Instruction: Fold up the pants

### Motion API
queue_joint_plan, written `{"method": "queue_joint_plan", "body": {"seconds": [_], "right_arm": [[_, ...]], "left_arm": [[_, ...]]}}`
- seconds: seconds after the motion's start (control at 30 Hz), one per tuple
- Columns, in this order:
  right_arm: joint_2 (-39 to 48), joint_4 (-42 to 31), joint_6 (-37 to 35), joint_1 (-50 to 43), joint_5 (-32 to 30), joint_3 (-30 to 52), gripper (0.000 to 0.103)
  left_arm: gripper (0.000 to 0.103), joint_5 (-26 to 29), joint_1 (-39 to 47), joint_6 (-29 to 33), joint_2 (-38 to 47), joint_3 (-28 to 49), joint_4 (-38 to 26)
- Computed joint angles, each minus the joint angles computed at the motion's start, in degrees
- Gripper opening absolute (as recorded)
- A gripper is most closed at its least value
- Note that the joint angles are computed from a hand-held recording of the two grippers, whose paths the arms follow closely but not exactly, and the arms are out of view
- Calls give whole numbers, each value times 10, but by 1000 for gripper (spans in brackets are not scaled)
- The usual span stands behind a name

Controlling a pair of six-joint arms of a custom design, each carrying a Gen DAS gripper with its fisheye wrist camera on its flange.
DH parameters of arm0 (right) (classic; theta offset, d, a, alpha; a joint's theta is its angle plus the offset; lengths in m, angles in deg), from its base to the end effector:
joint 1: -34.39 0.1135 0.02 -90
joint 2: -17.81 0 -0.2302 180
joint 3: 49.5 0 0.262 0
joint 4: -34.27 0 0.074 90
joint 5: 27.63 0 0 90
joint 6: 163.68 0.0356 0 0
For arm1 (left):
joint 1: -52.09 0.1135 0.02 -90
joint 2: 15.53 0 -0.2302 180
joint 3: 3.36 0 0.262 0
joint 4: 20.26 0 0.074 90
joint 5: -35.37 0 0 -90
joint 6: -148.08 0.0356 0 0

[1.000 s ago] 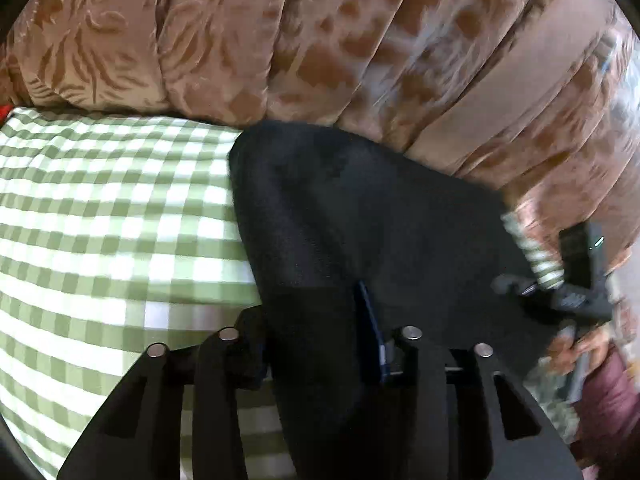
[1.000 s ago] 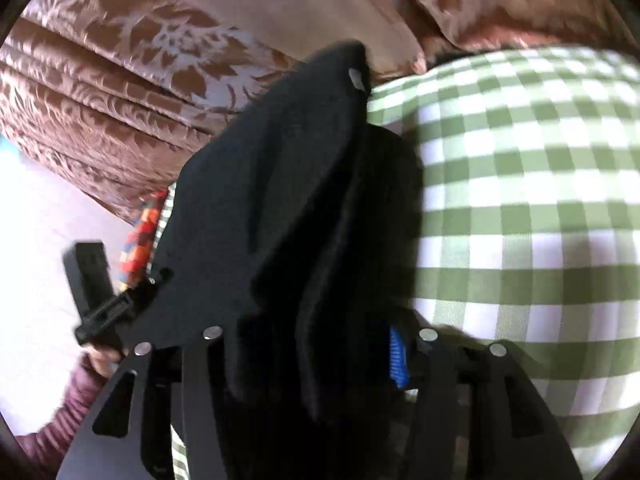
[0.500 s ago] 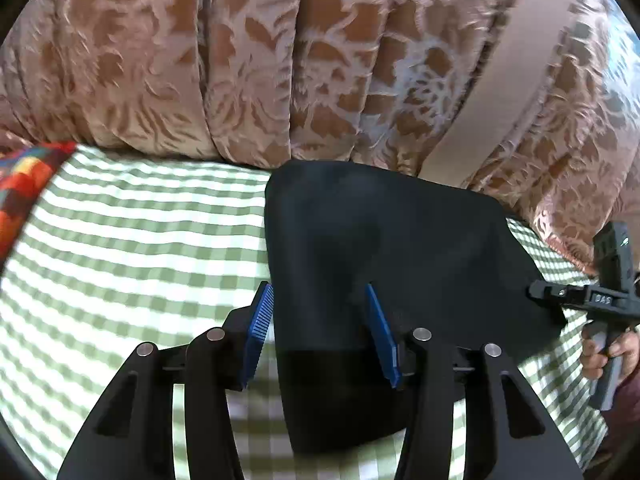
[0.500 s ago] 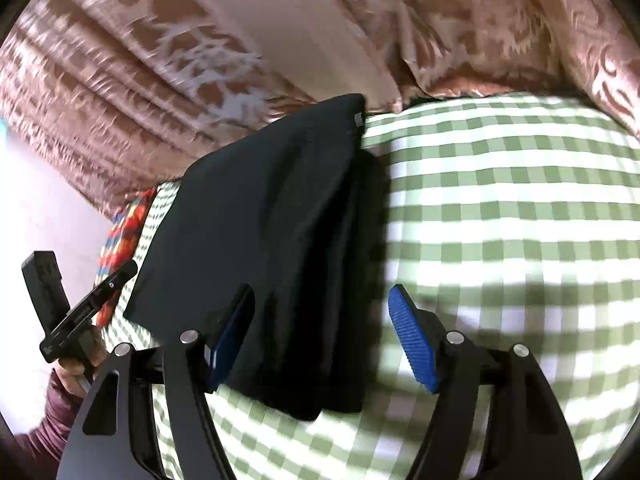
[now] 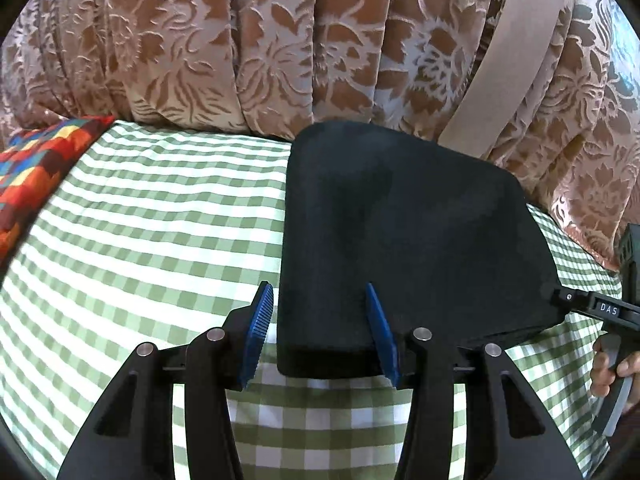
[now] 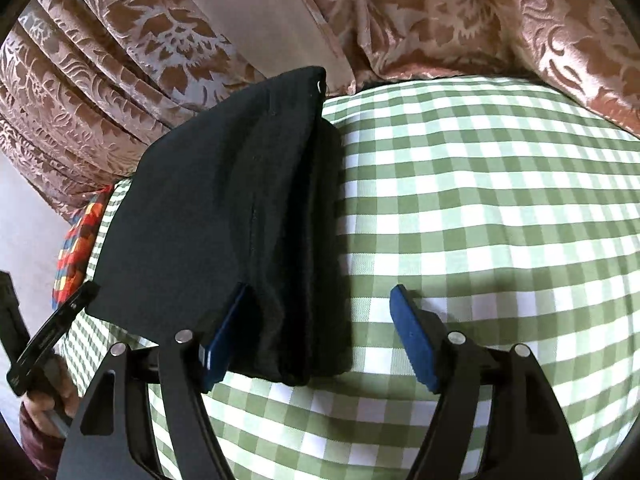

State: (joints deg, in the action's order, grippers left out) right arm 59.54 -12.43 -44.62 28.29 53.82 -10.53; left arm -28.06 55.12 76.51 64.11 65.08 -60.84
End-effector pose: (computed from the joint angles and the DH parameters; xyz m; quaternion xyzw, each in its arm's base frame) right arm 0.1804 -0.0140 0.1711 0.2579 0.8996 0.1373 0.3247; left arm 0.3015 0.0000 0.2059 0.1978 0.9012 -0.1540 0.3535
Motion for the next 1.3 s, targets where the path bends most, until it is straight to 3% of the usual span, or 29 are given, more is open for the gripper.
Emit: {"method": "queue_joint_plan", "body": {"seconds": [0.33, 0.5, 0.67, 0.8, 0.9, 0.97, 1.03, 1.1, 1.23, 1.3], "right_arm": [[-71, -104, 59, 143, 198, 41, 74], [-93, -116, 82, 171, 227, 41, 74], [-11, -107, 87, 181, 246, 52, 75], [-54, -122, 105, 194, 253, 42, 75], [-89, -158, 135, 246, 296, 53, 75], [-112, -191, 178, 303, 337, 63, 78], [-120, -225, 236, 377, 387, 73, 80], [-108, -253, 296, 446, 433, 85, 84], [-9, -349, 497, 614, 549, 134, 95], [45, -385, 569, 658, 576, 157, 101]], "left_arm": [[55, 12, 21, 6, -133, -67, -18], [57, 32, 32, 12, -181, -81, -40], [57, 11, 15, 10, -171, -78, -36], [57, -2, 8, 0, -170, -79, -34], [57, 8, 17, 3, -207, -92, -41], [57, 20, 27, 6, -239, -98, -55], [70, 27, 35, 5, -269, -105, -68], [72, 42, 49, 6, -307, -116, -82], [78, 52, 67, 30, -362, -126, -130], [82, 67, 87, 39, -387, -137, -150]]}}
